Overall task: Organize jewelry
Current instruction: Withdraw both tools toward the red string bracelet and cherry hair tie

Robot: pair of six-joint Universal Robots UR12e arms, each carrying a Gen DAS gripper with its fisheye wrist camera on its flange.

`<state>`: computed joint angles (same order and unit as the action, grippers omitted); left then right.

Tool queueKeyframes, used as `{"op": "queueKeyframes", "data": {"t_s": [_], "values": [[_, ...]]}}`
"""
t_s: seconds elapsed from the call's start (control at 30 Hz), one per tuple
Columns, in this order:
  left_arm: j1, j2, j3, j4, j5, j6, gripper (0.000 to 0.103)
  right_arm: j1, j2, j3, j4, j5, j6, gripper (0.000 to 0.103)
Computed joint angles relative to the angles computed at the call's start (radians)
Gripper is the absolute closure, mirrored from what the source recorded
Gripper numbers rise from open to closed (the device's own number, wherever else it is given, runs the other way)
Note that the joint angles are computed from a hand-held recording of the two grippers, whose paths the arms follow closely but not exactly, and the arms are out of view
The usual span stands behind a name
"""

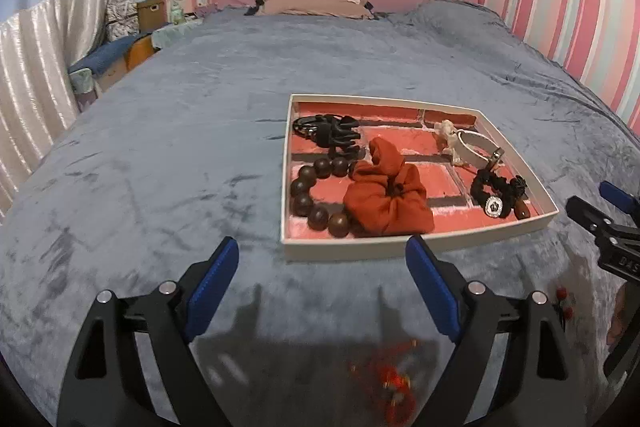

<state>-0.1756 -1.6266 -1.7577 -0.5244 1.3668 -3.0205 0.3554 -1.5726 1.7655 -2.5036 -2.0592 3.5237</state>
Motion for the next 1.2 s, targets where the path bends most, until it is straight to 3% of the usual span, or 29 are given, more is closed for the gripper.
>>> {"op": "queueKeyframes", "data": {"t_s": [0.13, 0.5, 1.07, 1.2], "values": [[0.008, 0.045, -0.055, 0.036, 0.006, -0.005, 0.019, 0.027, -0.033, 0.039, -0.016, -0.038, 0.022, 0.004], [0.006, 0.107, -0.143, 0.047, 0.010, -0.016, 0.019, 0.056, -0.097, 0.142, 0.001, -0.044, 0.133, 0.004], [-0.046, 0.075, -0.161, 0.022, 0.074, 0.032, 0.019, 0.061, -0.090, 0.164, 0.058, -0.031, 0.161, 0.005], [-0.041, 0.068, -0.156, -0.003, 0.053, 0.030, 0.019, 0.057, -0.086, 0.163, 0.066, -0.016, 0.154, 0.005]]}}
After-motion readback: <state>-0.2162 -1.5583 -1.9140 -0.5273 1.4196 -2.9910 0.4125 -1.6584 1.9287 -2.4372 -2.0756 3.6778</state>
